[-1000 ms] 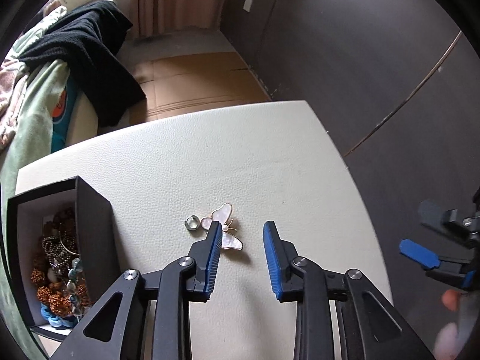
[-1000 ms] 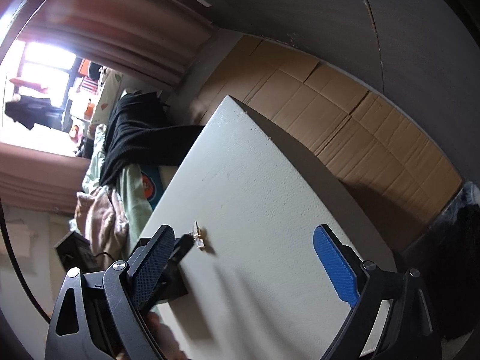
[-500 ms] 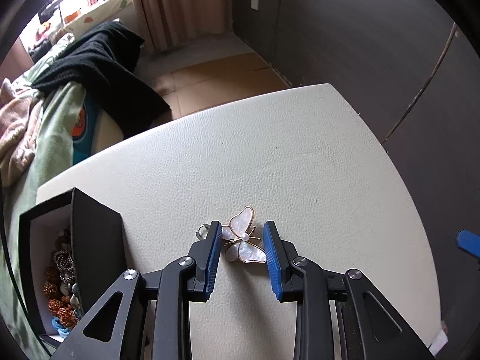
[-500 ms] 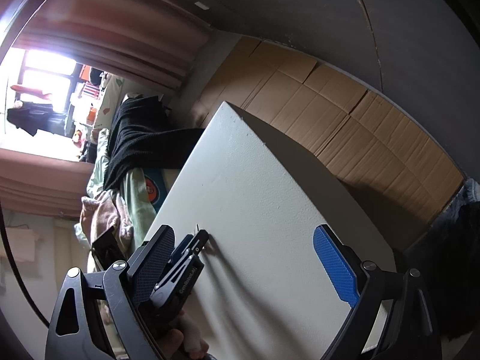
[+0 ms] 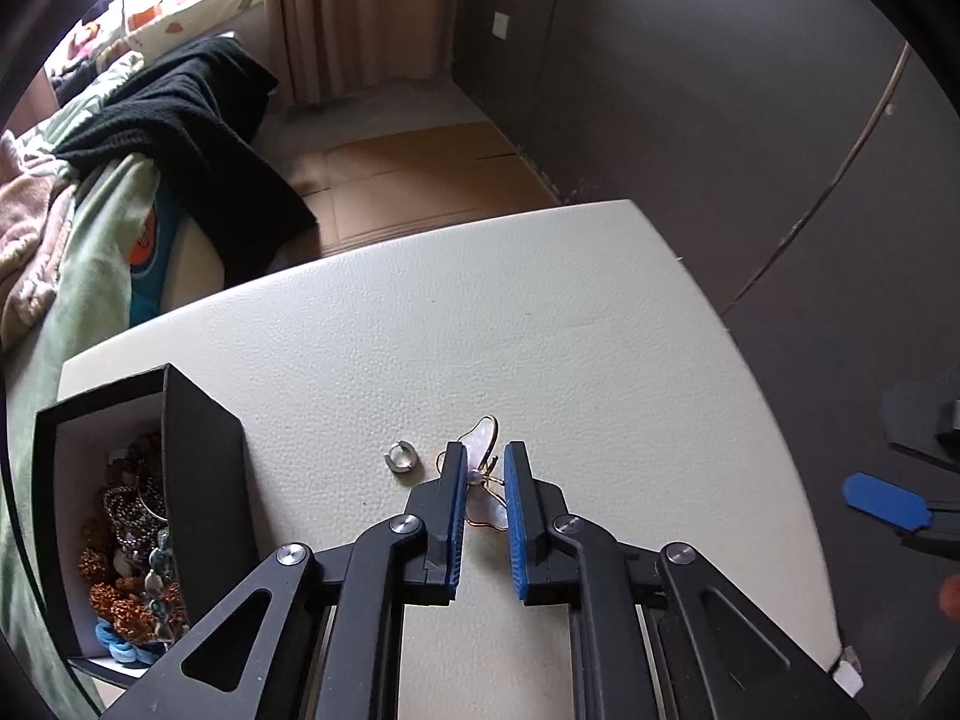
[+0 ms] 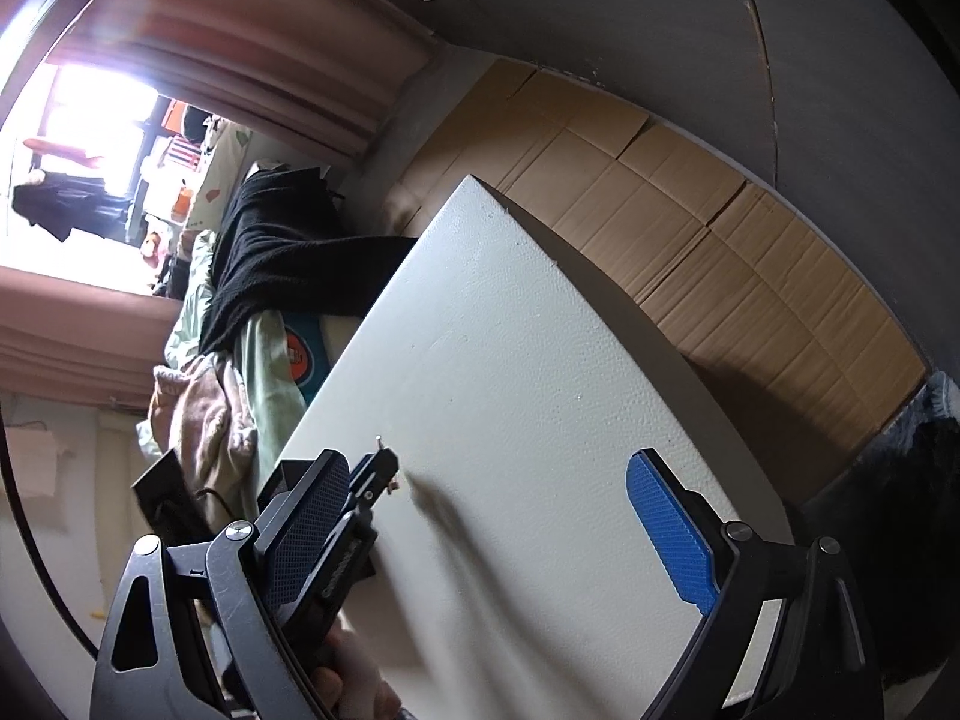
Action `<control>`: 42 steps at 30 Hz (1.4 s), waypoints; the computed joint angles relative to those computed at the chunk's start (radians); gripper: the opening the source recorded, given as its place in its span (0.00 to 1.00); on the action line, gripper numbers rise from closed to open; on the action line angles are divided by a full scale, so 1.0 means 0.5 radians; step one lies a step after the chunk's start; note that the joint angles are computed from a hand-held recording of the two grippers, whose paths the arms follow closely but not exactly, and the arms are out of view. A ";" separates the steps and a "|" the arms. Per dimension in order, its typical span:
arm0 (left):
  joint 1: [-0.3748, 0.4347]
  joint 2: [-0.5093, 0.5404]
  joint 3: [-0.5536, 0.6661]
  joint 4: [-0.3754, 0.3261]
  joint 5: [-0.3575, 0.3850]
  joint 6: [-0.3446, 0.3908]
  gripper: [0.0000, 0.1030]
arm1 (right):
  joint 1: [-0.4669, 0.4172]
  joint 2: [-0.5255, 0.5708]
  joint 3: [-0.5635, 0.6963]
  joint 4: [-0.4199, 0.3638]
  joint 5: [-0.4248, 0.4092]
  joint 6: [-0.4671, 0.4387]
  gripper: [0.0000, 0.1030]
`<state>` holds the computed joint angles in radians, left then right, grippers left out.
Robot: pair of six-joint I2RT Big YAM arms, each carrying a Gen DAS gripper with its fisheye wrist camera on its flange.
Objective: Organize jewelry
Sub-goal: 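Carry the butterfly pendant into the black box with the left tool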
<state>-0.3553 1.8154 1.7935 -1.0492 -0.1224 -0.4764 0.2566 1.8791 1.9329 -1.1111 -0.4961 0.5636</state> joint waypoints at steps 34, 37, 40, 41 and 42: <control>0.385 -0.611 -0.533 0.324 0.225 -0.180 0.12 | 0.334 0.242 0.338 -0.135 0.212 -0.520 0.65; 0.423 -0.636 -0.572 0.330 0.251 -0.176 0.12 | 0.367 0.298 0.409 -0.161 0.228 -0.575 0.58; 0.457 -0.655 -0.604 0.336 0.263 -0.168 0.12 | 0.394 0.344 0.460 -0.180 0.248 -0.613 0.53; 0.465 -0.662 -0.613 0.337 0.267 -0.170 0.12 | 0.403 0.357 0.473 -0.189 0.259 -0.624 0.49; 0.480 -0.669 -0.624 0.336 0.278 -0.172 0.12 | 0.410 0.373 0.492 -0.201 0.272 -0.637 0.48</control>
<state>-0.1152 1.4811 1.4814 -0.8810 0.0164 -0.5625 0.4615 2.0658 2.1788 -1.2118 -0.3601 0.2450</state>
